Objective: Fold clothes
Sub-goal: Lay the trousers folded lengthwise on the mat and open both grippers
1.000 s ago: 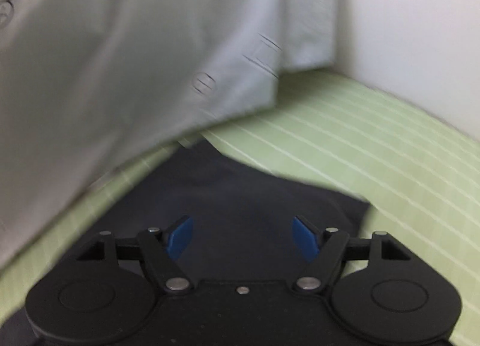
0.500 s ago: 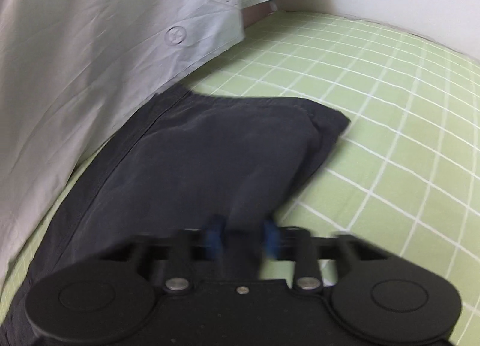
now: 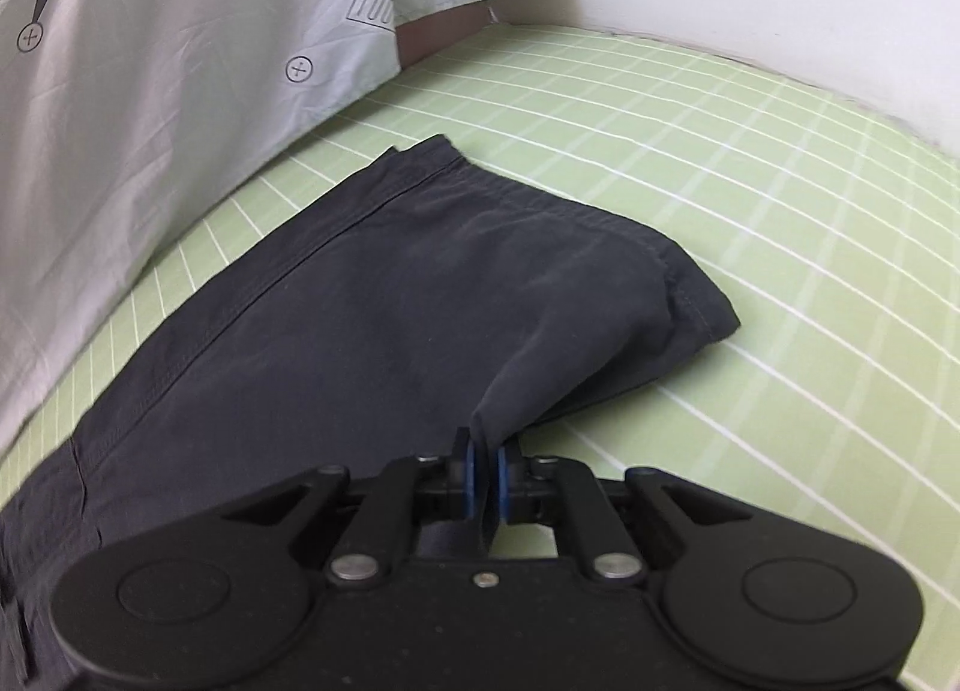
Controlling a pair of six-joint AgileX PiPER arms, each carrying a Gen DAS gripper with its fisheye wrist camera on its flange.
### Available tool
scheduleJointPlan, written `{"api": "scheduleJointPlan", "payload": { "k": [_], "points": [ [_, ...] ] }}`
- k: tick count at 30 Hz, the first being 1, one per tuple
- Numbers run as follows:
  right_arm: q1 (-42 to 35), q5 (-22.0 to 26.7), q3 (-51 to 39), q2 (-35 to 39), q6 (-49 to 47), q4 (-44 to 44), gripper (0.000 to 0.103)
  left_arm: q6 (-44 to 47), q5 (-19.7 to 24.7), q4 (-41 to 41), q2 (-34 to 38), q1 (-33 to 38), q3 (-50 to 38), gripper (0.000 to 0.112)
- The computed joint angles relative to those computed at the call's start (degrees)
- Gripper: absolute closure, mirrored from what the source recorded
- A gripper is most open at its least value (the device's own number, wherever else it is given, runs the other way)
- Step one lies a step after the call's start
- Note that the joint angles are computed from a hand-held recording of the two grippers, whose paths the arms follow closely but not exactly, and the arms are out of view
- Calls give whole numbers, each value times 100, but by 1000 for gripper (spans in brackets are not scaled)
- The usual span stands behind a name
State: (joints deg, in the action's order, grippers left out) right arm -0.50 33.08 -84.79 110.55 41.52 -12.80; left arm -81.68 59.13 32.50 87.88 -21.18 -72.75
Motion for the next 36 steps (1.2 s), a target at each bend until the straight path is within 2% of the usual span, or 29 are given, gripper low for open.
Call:
{"api": "scheduleJointPlan", "payload": {
  "k": [4, 6, 9, 12, 13, 15, 17, 19, 21, 25, 29, 34, 36],
  "points": [
    [-37, 87, 391, -385, -440, 92, 91, -399, 199, 77, -405, -327, 324, 40],
    [28, 141, 453, -538, -366, -95, 88, -414, 239, 54, -555, -379, 443, 40],
    [229, 64, 718, -854, 90, -698, 77, -462, 272, 62, -743, -405, 596, 40],
    [482, -178, 1089, -1197, 664, -1417, 50, -523, 263, 77, -908, -392, 756, 40],
    [559, -272, 1195, -1296, 808, -1616, 35, -530, 273, 91, -975, -396, 823, 40],
    [716, -536, 1329, -1397, 1099, -1942, 11, -532, 278, 110, -1112, -387, 964, 40],
    [960, -632, 1359, -1412, 1309, -2291, 0, -488, 213, 87, -1261, -303, 1132, 39],
    [1263, -535, 1311, -1363, 1563, -2715, 0, -367, 97, 52, -1387, -151, 1275, 37],
    [1624, -118, 1072, -1138, 1853, -3055, 0, -204, -44, 5, -1499, 38, 1405, 37],
    [1982, 153, 598, -746, 1561, -2581, 0, 301, -409, -241, -1635, 610, 1602, 35],
    [2315, 361, 93, -276, 1406, -2308, 0, 992, -1014, -659, -1531, 1534, 1719, 33],
    [2609, 735, -848, 529, 1265, -2122, 0, 2067, -1772, -1262, -974, 2822, 1527, 31],
    [2664, 1043, -1431, 908, 1043, -1942, 0, 2555, -1955, -1573, -651, 3308, 1328, 29]
  ]
}}
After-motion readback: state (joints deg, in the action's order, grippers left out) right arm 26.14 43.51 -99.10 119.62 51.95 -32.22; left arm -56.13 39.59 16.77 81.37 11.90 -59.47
